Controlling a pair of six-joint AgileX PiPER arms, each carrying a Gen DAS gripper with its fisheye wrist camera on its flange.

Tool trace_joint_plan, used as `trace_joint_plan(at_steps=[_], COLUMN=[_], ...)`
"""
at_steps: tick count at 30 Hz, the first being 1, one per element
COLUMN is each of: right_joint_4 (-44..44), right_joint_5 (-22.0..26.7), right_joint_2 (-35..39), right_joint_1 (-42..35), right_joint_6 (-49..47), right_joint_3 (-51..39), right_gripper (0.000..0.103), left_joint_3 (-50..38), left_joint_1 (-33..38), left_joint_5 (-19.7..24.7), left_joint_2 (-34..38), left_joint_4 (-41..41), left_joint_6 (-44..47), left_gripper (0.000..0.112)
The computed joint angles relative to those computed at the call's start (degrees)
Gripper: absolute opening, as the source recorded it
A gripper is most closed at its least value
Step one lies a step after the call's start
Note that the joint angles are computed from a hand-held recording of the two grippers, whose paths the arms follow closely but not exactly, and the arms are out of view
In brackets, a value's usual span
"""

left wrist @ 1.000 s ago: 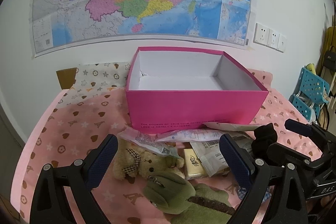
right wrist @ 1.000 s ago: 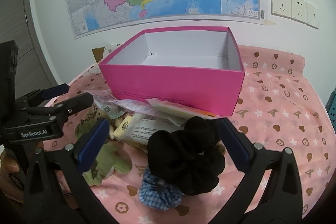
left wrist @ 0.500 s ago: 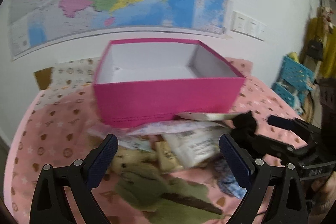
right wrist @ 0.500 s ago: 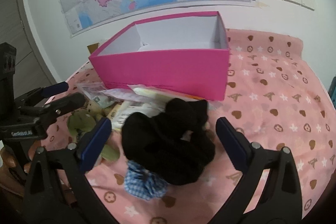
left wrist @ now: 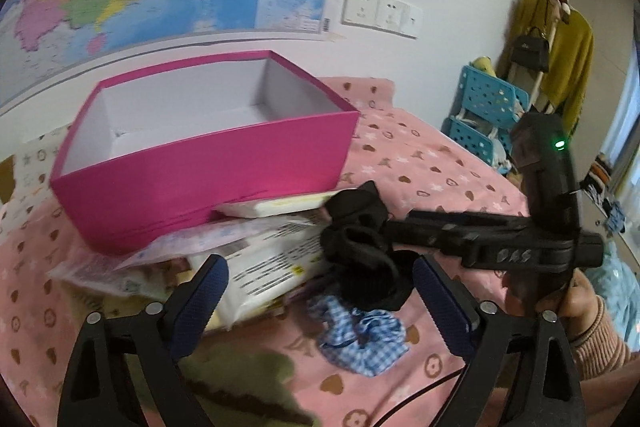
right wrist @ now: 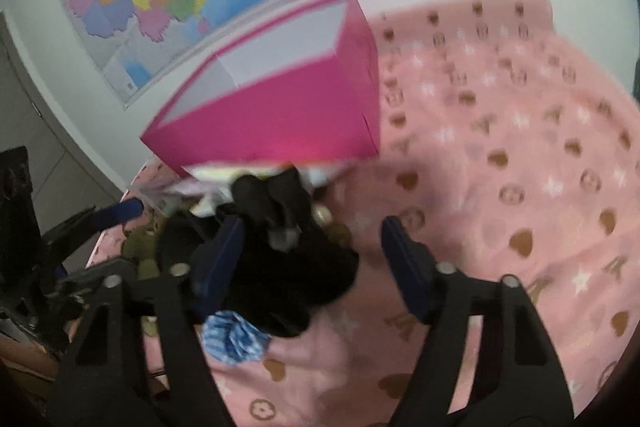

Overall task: Organize soft objects
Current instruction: 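Grasp the black scrunchie with the left tool and lift it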

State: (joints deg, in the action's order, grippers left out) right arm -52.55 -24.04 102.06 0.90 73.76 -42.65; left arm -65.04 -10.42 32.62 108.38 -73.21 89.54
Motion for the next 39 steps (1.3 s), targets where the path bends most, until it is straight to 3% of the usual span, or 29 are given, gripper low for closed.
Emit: trace_joint_plan(at_steps=[6, 10, 12, 14, 15, 26, 28, 31, 35, 37, 38, 39], right_joint_4=[-10.2, -11.4, -11.8, -10.8, -10.3, -0.9, -0.5, -1.6, -4.1, -3.2, -4.6, -6.5], right_joint_5=[-3.6, -6.0, -8.5, -8.6, -7.8, -3.2, -3.4, -4.2, -0.3, 2.0, 1.9, 1.4], right_joint_2=[6.2, 8.6, 8.7, 7.7, 7.0, -4.6, -6.3, -8.4, -7.9, -6.5, -5.3, -4.3], right_joint_1=[-0.6, -0.9, -1.8, -1.8, -1.4, 0.6, 0.5, 0.3, 1.1, 0.6, -0.5, -1.5], right_joint_6=[7.4, 7.7, 7.5, 5.8, 5.1, -4.2, -4.8, -4.2, -2.7, -2.0, 0.4, 2.8], right_joint_3=[-4.1, -5.5, -4.9, -3.8, -3.4, 2.6, 2.7, 2.1, -0.1, -0.1, 0.1, 0.4], right_gripper=[0.068, 0.049, 0.031, 0.023, 0.019, 0.011, 0.004, 0.004, 0.005, 0.019, 0.044, 0.06], left_joint_3=[-3.4, -5.8, -6.3, -7.4, -7.6, -9.7, -10.6, -11.9, -11.4, -11.6, -11.4, -11.9], left_joint_1=[-2.3, -1.7, -1.5, -1.3, -1.3, 1.1, 1.8, 2.3, 1.8, 1.8, 1.8, 1.8], left_joint_5=[-0.5, 2.8, 4.0, 5.4, 5.8, 14.3, 16.1, 18.2, 15.1, 15.0, 14.7, 15.6], left_joint_2=[2.7, 4.7, 5.2, 5.9, 5.9, 5.3, 5.2, 5.2, 5.5, 6.4, 6.6, 7.1], left_joint_4=[7.6, 11.2, 11.6, 12.0, 11.9, 8.0, 7.9, 6.6, 7.6, 9.3, 9.7, 10.8], left_joint_6=[-7.3, -10.9, -11.3, -11.5, -11.4, -8.4, -8.9, -8.6, -8.2, -9.5, -9.7, -10.3], left_gripper=[0.065, 0.047, 0.04, 0.033, 0.031, 0.029, 0.029, 0.029, 0.029, 0.029, 0.031, 0.034])
